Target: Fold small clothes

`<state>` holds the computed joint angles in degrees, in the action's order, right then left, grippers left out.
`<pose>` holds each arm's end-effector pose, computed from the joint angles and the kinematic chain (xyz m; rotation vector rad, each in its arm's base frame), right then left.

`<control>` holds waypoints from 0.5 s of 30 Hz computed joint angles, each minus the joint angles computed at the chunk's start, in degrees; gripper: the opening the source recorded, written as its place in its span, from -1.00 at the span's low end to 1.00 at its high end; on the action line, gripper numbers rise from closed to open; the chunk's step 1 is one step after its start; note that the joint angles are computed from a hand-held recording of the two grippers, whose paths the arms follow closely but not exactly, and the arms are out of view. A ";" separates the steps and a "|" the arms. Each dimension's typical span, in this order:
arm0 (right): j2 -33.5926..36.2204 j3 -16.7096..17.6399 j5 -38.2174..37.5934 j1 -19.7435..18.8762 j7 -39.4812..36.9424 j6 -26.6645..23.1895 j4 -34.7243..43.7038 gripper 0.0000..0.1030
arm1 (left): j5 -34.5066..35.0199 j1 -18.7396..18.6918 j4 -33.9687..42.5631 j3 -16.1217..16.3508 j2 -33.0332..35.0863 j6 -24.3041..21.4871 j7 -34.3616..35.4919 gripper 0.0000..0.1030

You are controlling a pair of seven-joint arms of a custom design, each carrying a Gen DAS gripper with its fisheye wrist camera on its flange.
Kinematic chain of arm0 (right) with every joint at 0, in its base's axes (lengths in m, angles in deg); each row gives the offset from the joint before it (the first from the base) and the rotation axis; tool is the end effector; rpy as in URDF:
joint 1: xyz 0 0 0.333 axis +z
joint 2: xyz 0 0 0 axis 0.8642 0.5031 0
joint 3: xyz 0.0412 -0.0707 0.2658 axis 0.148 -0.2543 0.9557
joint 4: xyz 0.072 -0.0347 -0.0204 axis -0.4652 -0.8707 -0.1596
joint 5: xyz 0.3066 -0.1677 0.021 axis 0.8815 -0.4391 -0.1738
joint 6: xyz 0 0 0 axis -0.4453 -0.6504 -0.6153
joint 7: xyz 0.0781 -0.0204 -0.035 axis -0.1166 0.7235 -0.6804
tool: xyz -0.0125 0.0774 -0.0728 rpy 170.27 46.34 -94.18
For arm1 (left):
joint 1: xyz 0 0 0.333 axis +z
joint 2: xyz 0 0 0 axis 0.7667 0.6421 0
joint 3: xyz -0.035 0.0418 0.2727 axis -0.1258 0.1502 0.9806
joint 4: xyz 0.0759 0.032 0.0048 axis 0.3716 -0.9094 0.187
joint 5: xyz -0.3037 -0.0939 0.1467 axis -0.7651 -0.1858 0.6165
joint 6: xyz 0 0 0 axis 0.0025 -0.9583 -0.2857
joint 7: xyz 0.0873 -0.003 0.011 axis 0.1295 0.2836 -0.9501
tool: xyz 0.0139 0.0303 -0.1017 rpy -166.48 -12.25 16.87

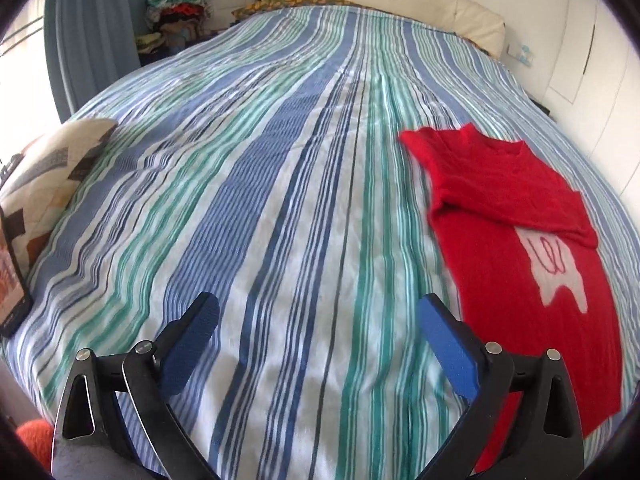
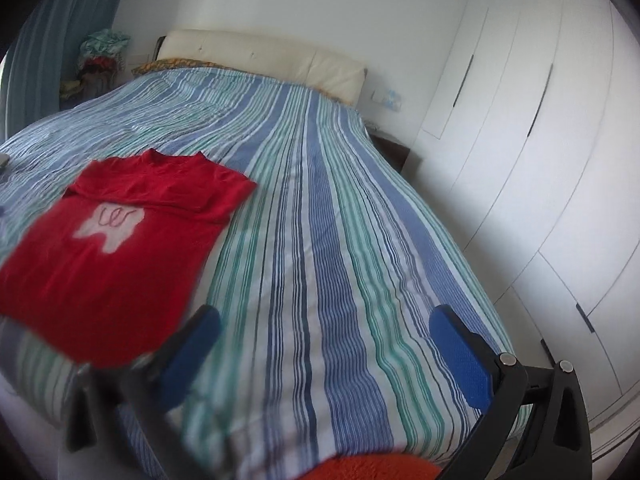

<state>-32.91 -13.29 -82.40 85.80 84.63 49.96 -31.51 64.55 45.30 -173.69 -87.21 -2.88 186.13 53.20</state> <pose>0.3494 0.3310 0.5804 -1.8331 1.6178 -1.1914 0.4592 -0.1739 0.5233 -2.0419 1.5130 -0.6081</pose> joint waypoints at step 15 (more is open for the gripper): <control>-0.78 -1.22 3.27 -1.11 1.39 1.53 -1.60 1.00 | 1.99 -0.75 2.20 4.40 10.91 2.66 -1.55 0.99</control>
<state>-33.69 -14.51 -79.13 84.69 86.02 51.49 -33.11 66.54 44.55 -171.49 -82.82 8.02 188.79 51.65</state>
